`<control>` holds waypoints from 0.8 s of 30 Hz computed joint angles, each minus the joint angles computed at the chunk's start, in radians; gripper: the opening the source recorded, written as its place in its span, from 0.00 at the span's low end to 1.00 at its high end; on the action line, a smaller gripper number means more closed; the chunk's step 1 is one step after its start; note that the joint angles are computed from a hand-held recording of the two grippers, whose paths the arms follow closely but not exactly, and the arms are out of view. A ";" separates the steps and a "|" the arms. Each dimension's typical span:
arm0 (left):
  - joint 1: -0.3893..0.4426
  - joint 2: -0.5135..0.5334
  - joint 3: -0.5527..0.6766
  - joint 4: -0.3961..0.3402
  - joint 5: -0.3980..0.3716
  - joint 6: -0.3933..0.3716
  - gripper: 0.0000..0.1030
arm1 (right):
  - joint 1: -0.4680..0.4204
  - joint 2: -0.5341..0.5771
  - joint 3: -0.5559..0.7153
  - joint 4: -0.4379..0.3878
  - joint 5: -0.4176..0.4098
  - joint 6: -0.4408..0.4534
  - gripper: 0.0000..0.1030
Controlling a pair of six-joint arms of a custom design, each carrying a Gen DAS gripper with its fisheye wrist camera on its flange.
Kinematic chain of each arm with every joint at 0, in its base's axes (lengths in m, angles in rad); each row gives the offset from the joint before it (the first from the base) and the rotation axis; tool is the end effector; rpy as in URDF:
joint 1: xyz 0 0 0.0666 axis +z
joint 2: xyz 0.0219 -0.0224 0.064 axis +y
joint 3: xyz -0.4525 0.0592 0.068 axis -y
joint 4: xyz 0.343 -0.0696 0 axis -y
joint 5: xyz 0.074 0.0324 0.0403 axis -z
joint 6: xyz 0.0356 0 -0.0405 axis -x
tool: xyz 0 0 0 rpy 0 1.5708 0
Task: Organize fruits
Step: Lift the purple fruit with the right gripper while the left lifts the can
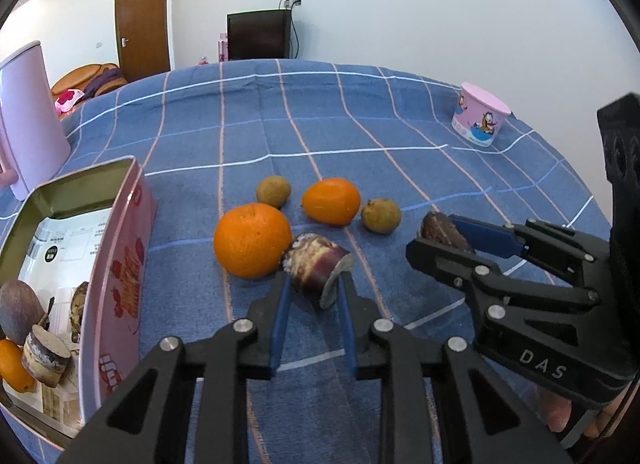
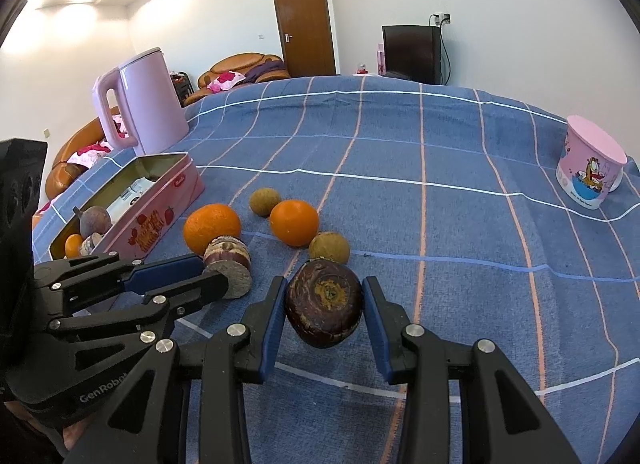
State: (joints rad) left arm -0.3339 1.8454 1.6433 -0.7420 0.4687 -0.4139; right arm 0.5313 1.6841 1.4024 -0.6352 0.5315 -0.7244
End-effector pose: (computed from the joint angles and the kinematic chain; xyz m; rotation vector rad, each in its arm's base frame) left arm 0.5690 -0.2148 0.3931 1.0695 2.2079 -0.5518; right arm 0.4694 0.2545 0.3939 0.4359 2.2836 -0.0488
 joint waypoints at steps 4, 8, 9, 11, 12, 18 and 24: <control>-0.008 0.027 0.040 -0.058 0.001 0.008 0.36 | -0.001 -0.003 -0.004 0.006 0.003 -0.003 0.39; -0.016 0.029 0.041 -0.049 -0.005 0.009 0.34 | -0.001 -0.006 -0.009 0.011 0.010 -0.014 0.39; -0.018 0.033 0.047 -0.058 -0.002 0.006 0.32 | -0.001 -0.007 -0.010 0.013 0.009 -0.016 0.39; -0.019 0.043 0.062 -0.078 0.009 0.007 0.32 | -0.002 -0.007 -0.009 0.008 0.013 -0.023 0.39; -0.020 0.045 0.066 -0.081 0.009 0.008 0.32 | -0.002 -0.008 -0.010 0.009 0.013 -0.026 0.39; -0.022 0.044 0.064 -0.048 0.018 0.027 0.33 | 0.003 -0.007 -0.007 0.000 0.036 -0.036 0.39; -0.033 0.076 0.119 -0.092 0.026 0.030 0.35 | 0.004 -0.017 -0.022 0.012 0.053 -0.057 0.39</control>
State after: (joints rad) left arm -0.3666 1.9211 1.7626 -0.8342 0.4944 -0.3840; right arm 0.5349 1.6670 1.3803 -0.6235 0.5841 -0.7809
